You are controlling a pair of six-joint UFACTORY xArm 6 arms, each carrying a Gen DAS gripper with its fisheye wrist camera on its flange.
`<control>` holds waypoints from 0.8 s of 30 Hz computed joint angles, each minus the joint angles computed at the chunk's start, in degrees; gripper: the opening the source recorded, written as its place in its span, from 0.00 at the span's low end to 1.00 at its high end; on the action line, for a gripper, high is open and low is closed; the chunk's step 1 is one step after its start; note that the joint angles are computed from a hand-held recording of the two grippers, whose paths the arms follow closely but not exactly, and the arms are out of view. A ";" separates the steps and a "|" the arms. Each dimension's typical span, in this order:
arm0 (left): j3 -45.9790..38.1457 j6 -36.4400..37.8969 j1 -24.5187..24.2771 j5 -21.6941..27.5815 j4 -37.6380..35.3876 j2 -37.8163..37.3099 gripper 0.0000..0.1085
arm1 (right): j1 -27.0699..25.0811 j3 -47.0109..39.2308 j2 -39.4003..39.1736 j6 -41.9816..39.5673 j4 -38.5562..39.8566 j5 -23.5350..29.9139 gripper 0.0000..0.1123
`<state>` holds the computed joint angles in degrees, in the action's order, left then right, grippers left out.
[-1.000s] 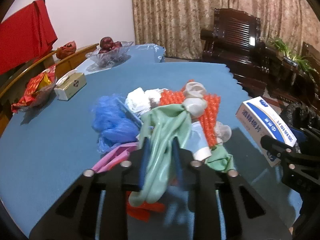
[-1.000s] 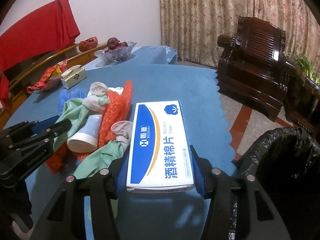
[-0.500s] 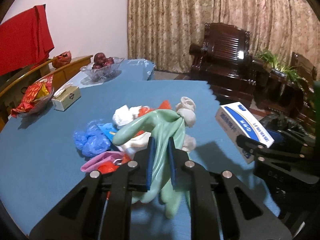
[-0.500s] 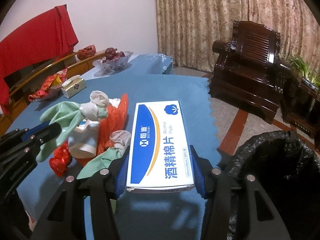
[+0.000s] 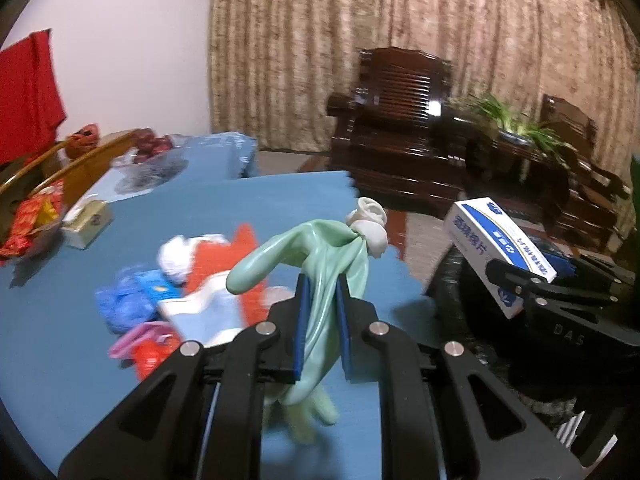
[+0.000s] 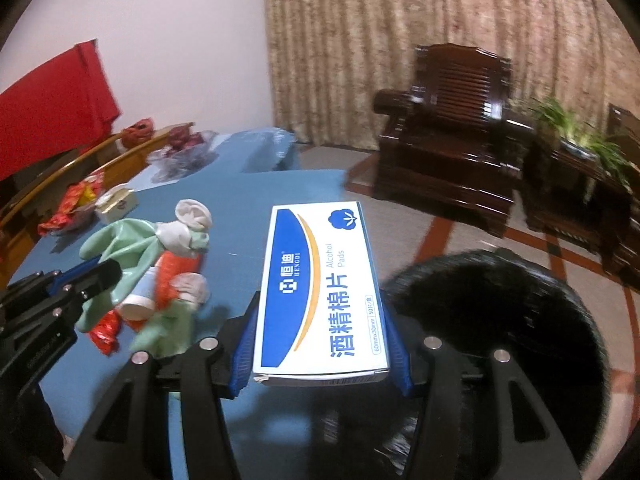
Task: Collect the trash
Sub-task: 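Carry the box and glove over the black bin and open both tools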
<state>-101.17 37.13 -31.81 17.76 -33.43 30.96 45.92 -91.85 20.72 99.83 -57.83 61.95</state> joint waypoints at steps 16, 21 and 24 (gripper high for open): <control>-6.22 7.38 -10.36 6.85 -7.37 5.05 0.12 | 6.83 25.49 -19.87 15.86 6.27 15.60 0.48; -7.82 8.79 -12.36 8.86 -9.66 6.31 0.12 | 7.50 27.89 -22.08 17.74 7.24 17.21 0.49; -7.55 9.06 -12.75 9.93 -10.65 6.25 0.18 | 7.64 28.67 -22.68 18.17 7.84 17.51 0.49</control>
<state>-108.72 46.20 -44.56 27.69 -44.07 37.21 53.56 -63.18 -1.96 118.00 -50.00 79.47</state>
